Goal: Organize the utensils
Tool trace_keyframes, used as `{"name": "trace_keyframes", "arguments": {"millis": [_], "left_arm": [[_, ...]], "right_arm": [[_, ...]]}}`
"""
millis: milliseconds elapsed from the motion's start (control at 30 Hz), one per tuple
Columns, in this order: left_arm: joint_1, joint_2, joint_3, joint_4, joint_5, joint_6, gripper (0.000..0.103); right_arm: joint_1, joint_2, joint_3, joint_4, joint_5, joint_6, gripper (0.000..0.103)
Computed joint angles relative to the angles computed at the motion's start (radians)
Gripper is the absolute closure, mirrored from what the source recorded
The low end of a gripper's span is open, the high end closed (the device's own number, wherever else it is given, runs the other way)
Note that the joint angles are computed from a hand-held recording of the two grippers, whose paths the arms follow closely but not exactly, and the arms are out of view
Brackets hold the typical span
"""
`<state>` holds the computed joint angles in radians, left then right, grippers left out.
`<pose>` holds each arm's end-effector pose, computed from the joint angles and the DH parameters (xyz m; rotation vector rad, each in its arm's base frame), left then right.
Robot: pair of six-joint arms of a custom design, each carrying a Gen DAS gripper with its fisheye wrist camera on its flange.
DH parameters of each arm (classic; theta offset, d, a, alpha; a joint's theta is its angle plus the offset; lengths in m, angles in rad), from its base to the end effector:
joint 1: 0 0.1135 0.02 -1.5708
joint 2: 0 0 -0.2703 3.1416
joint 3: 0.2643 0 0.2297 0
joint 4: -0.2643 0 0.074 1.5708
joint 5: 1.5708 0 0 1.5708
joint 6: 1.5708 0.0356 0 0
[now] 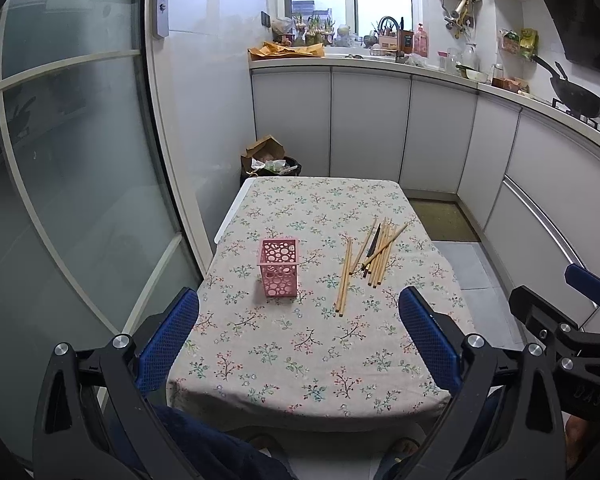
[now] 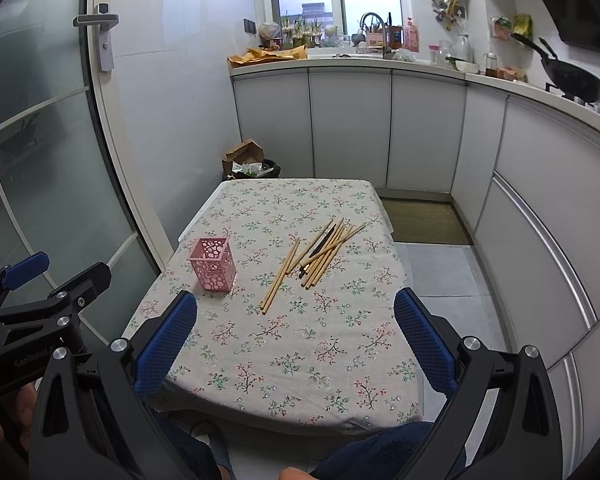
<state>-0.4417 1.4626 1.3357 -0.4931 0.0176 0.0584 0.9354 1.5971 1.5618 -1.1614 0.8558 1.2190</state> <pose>0.2778 -0.1320 0.3500 0.5542 2.1296 -0.2348 0.1916 0.2145 0.3452 0.5037 2.1718 -0.1098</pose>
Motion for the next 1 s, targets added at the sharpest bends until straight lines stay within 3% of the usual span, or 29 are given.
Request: {"name": "trace_keyframes", "arguments": {"millis": [1000], "left_arm": [[-0.009,0.012,0.019,-0.007,0.005,-0.004,0.007]], "right_arm": [[0.0,0.002,-0.012,0.034,0.003,-0.002,0.007]]}}
